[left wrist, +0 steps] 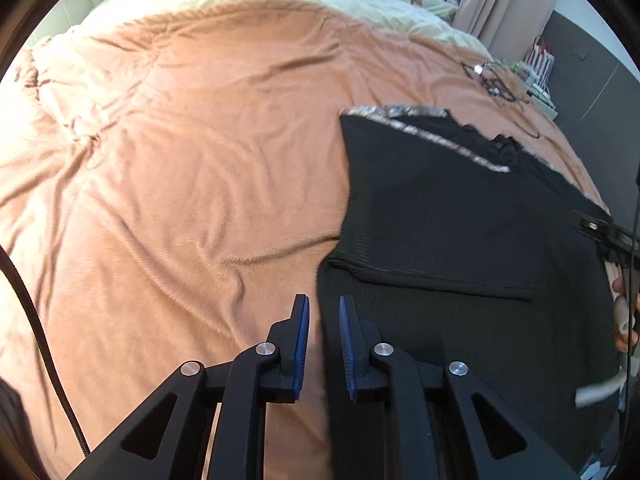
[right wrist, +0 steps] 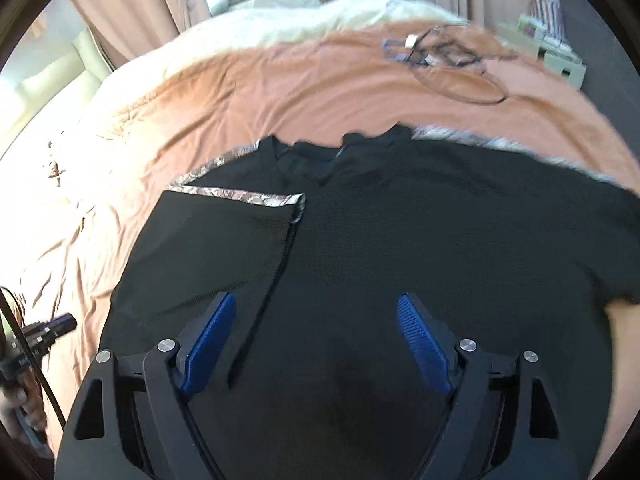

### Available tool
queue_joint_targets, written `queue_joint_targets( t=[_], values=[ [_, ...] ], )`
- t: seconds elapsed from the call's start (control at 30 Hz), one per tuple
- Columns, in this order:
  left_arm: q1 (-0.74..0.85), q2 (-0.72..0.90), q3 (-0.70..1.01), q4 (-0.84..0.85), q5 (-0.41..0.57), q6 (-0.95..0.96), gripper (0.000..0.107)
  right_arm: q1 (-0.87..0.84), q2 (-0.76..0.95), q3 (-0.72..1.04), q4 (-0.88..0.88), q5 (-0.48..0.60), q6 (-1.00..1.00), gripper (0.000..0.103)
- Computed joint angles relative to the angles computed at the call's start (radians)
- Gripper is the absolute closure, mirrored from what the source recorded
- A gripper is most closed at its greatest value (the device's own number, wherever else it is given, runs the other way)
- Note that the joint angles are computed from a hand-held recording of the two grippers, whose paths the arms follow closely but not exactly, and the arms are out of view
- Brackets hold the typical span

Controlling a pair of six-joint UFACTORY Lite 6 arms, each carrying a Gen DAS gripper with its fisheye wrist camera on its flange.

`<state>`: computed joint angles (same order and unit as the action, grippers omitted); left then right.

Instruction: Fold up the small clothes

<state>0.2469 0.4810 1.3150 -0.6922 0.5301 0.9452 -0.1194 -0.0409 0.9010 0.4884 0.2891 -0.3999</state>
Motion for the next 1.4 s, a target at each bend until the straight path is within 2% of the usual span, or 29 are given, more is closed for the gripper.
queue_joint_targets(
  t=[0.1, 0.17, 0.33, 0.43, 0.5, 0.6, 0.73, 0.87, 1.0, 1.07, 1.23, 1.33, 1.4],
  values=[
    [-0.020, -0.129, -0.080, -0.002, 0.018, -0.018, 0.063, -0.064, -0.187, -0.082, -0.078, 0.111, 0.048, 0.021],
    [-0.040, -0.225, -0.140, -0.015, 0.023, -0.031, 0.048, -0.161, -0.304, -0.115, -0.060, 0.207, -0.019, 0.021],
    [-0.151, -0.406, -0.210, 0.060, 0.063, -0.169, 0.046, -0.606, -0.511, -0.098, 0.086, 0.558, -0.338, 0.021],
    [-0.253, -0.488, -0.215, 0.139, 0.082, -0.313, 0.046, -0.904, -0.501, -0.017, 0.185, 0.766, -0.549, 0.021],
    [-0.334, -0.518, -0.201, 0.209, 0.093, -0.419, 0.046, -1.081, -0.425, 0.070, 0.224, 0.870, -0.662, 0.021],
    [-0.453, -0.525, -0.160, 0.314, 0.100, -0.578, 0.046, -1.269, -0.303, 0.182, 0.266, 0.969, -0.801, 0.021],
    [-0.599, -0.462, -0.063, 0.454, 0.098, -0.821, 0.046, -1.425, -0.154, 0.302, 0.305, 1.078, -0.909, 0.021],
    [-0.752, -0.364, 0.068, 0.637, 0.120, -1.125, 0.046, -1.464, 0.035, 0.458, 0.304, 1.080, -0.945, 0.021],
    [-0.876, -0.267, 0.208, 0.762, 0.172, -1.296, 0.046, -1.444, 0.182, 0.570, 0.319, 1.061, -0.938, 0.023],
    [-0.916, -0.177, 0.318, 0.768, 0.201, -1.322, 0.046, -1.418, 0.232, 0.610, 0.314, 1.035, -0.935, 0.035],
    [-0.979, 0.039, 0.585, 0.781, 0.259, -1.367, 0.046, -1.314, 0.374, 0.720, 0.279, 0.921, -0.880, 0.051],
    [-1.005, 0.178, 0.754, 0.791, 0.287, -1.354, 0.046, -1.273, 0.423, 0.758, 0.285, 0.880, -0.870, 0.052],
    [-1.012, 0.326, 0.937, 0.774, 0.333, -1.318, 0.046, -1.223, 0.465, 0.788, 0.269, 0.814, -0.848, 0.052]
  ],
)
